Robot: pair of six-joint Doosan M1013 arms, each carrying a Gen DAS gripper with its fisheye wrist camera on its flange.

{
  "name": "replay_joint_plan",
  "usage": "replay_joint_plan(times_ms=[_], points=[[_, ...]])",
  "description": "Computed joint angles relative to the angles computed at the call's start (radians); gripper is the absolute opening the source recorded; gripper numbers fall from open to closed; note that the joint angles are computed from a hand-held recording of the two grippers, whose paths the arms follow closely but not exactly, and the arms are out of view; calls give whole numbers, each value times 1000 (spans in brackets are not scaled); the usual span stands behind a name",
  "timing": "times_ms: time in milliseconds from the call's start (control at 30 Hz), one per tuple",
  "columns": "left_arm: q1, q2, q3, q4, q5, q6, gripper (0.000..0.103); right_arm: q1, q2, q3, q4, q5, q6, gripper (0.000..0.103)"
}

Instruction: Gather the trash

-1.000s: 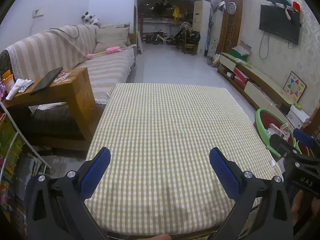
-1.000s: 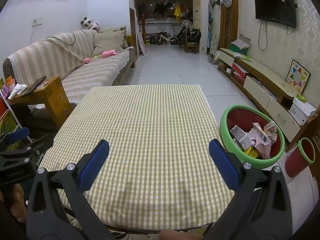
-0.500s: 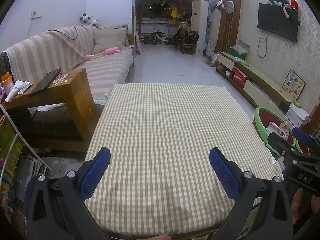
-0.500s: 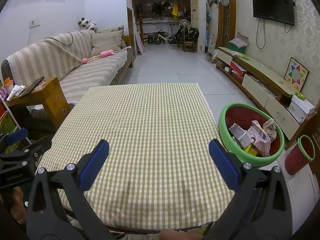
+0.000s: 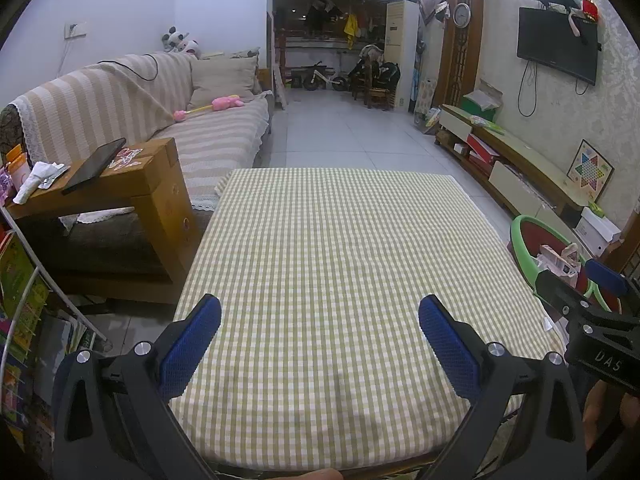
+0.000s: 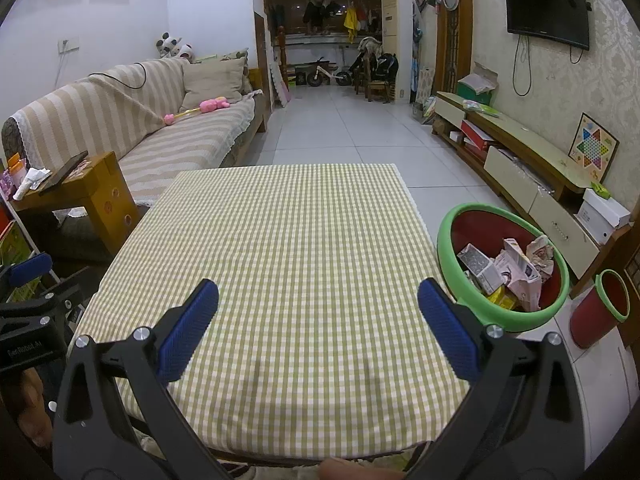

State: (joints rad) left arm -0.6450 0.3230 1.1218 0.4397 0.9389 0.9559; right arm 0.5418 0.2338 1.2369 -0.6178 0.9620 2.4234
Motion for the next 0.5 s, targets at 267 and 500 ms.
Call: replay_joint_plan(times_ms=[267, 500], points=[[-4, -1, 1, 43, 8, -55, 95, 0, 0, 0, 0, -1, 0, 98], [-6, -4, 5, 20, -5, -28, 95, 0, 0, 1, 0, -1, 1, 98]])
